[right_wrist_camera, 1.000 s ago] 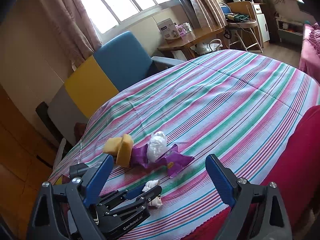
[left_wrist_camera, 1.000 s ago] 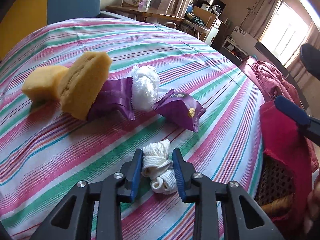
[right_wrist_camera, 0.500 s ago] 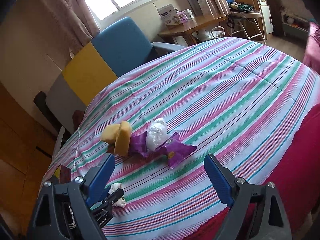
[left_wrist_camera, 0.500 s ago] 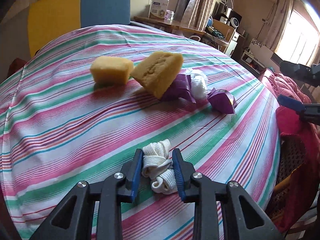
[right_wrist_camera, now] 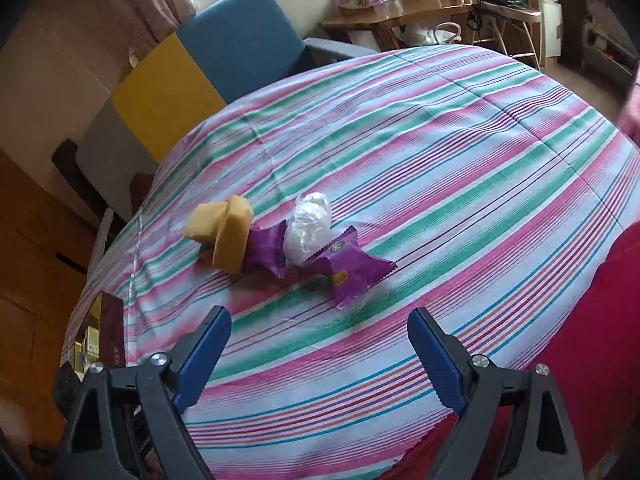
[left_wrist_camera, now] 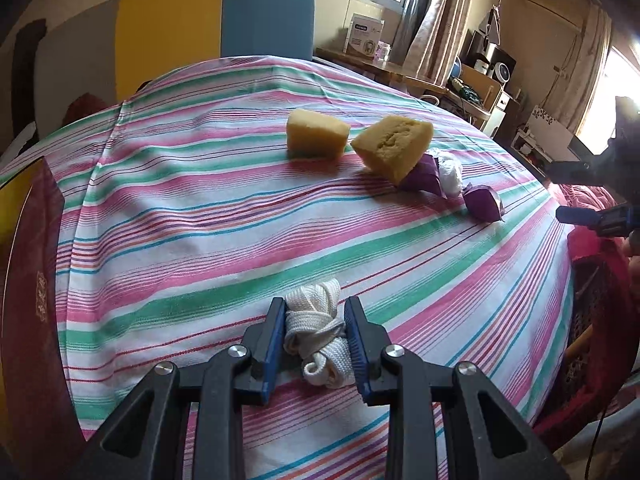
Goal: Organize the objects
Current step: 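Grasp the purple snack packet with the right gripper while left holds the rope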
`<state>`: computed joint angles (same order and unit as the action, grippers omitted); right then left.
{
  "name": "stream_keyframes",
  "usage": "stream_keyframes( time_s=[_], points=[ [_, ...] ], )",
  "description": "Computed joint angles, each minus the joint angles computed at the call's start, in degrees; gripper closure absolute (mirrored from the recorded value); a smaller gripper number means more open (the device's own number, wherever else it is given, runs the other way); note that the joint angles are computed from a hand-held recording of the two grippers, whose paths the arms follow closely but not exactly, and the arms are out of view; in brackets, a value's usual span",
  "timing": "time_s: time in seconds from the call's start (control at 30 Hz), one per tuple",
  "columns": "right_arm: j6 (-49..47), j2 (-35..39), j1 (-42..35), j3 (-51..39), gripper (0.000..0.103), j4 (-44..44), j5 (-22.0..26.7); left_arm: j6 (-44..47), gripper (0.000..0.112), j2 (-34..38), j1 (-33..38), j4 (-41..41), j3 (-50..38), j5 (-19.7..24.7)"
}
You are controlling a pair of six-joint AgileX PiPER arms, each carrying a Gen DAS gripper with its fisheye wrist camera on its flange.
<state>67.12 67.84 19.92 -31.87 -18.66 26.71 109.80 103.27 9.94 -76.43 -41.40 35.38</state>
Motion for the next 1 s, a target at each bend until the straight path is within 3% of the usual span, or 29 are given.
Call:
stream_keyframes(
  time_s=[0.33,0.53,0.57,0.63,0.67,0.73,1.0],
  points=[
    [-35.92,19.97,-5.77,-22.39,0.016,9.0,18.05,1.27,0.082,1.92,1.21,-1.06,-0.58,2.48],
    [-40.22,33.18,-7.28,-30.73,0.016,7.33,23.39,2.78,0.082,2.34,1.15,-2.75,-0.33,2.62],
    [-40.51,34.83,-7.57,-31.35,0.018,7.46,23.76,2.93,0.082,2.41,1.18,-2.85,-0.34,2.71],
    [-40.67,37.69,-8.39,-31.82,0.037,8.34,24.15,3.18,0.082,2.54,1.29,-3.05,-0.33,2.93],
    [-41.31,37.1,-9.19,-30.52,0.055,10.17,21.78,3.2,0.082,2.64,1.38,-2.97,-0.39,3.03],
    [-40.83,35.27,-8.82,-28.83,0.068,10.54,19.88,3.19,0.082,2.89,1.61,-2.9,-0.58,3.47],
    [-37.29,31.74,1.24,-26.38,0.071,14.36,20.88,3.18,0.082,3.49,2.3,-2.99,-0.98,4.74]
  ],
)
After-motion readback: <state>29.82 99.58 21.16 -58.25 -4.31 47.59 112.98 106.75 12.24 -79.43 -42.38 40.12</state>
